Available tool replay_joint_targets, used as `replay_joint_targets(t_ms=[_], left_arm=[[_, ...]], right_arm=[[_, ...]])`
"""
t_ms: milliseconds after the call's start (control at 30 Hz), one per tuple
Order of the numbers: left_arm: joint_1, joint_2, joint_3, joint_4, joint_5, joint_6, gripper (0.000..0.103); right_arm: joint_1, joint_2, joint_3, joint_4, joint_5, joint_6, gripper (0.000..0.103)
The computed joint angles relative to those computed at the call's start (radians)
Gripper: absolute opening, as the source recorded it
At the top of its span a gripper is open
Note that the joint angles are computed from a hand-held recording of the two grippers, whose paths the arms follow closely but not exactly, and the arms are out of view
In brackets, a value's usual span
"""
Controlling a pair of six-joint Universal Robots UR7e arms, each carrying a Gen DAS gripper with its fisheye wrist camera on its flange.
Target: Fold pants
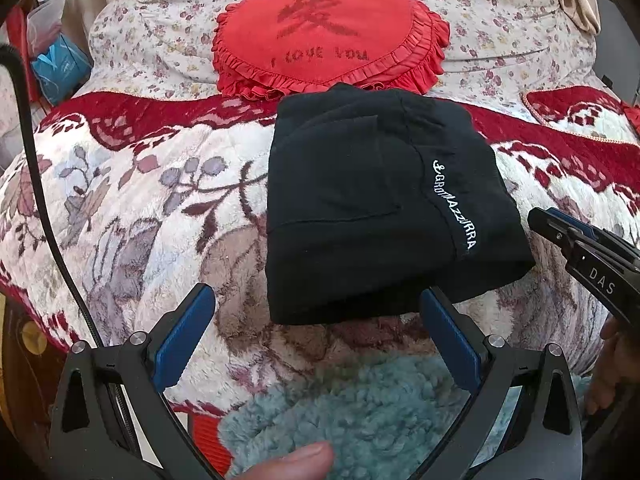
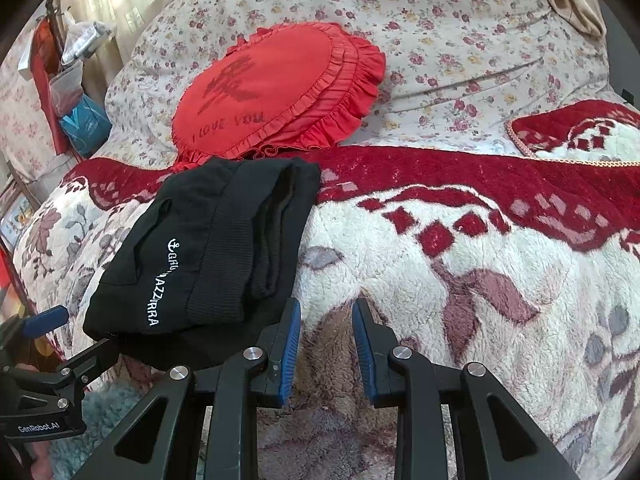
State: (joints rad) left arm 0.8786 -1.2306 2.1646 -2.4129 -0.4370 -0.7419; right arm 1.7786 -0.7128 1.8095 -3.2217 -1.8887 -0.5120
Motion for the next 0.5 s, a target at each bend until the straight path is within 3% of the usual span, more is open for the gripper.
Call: replay_joint_targets(t_ms=[500], left_arm=[[0.003,-0.001,0.001,-0.005,-0.004,0.004,0.102]], right_arm=[[-0.001,0.0,-0.002,0.001,-0.001,0.001,0.025]])
